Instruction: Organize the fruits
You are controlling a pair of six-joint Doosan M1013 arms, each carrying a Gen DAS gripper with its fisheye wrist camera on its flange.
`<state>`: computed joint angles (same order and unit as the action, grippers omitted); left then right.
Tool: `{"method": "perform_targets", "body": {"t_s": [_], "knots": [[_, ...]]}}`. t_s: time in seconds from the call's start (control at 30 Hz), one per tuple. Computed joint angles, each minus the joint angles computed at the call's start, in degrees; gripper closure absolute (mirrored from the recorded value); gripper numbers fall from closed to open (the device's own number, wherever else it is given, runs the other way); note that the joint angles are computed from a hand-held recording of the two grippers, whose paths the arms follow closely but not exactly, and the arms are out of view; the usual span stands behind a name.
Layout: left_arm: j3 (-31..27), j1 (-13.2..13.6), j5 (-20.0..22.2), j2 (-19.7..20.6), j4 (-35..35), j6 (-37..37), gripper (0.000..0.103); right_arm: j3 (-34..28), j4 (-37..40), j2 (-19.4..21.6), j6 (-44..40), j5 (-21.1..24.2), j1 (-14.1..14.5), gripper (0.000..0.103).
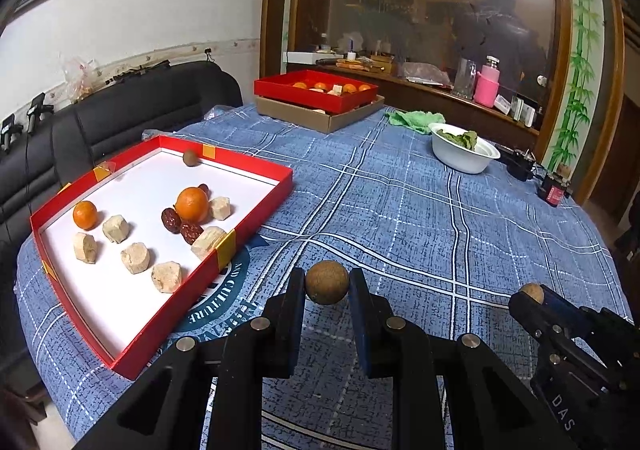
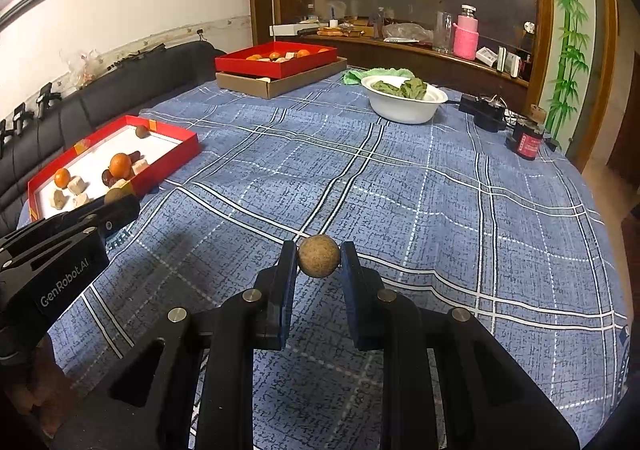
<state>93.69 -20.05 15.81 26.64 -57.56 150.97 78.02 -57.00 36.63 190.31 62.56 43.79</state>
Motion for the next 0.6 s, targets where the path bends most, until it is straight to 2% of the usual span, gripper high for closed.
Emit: {"method": "perform_targets", "body": {"t_s": [0.1,0.27,0.43,0.53,0.6], "knots": [[0.0,0.0,-0.1,-0.1,0.6,-0.6,0.082,-0.5,0.2,0.3,-1.5,0.1,0.0,0.083],[-1.1,0.0,0.9,0.3,12.2,-11.9,0.082,-1.2,0.2,0.6,-2.9,0.5,0.1,0.083],[-2.5,1.2,2.2,0.3,13.6,-14.6,0.082,-2.2,0.4,0.9,-4.4,-1.2,0.1,0.083],[-3.2,2.0,1.6,0.4,14.0,-15.6,0.082,-3.4,0.3,1.2,-6.0,-2.9,-0.2,0.083],[-4.1,2.6,1.9,0.8,16.8,-19.2,0.082,-4.7,0.1,1.7,-7.7,-3.7,-0.3,0.082]]}}
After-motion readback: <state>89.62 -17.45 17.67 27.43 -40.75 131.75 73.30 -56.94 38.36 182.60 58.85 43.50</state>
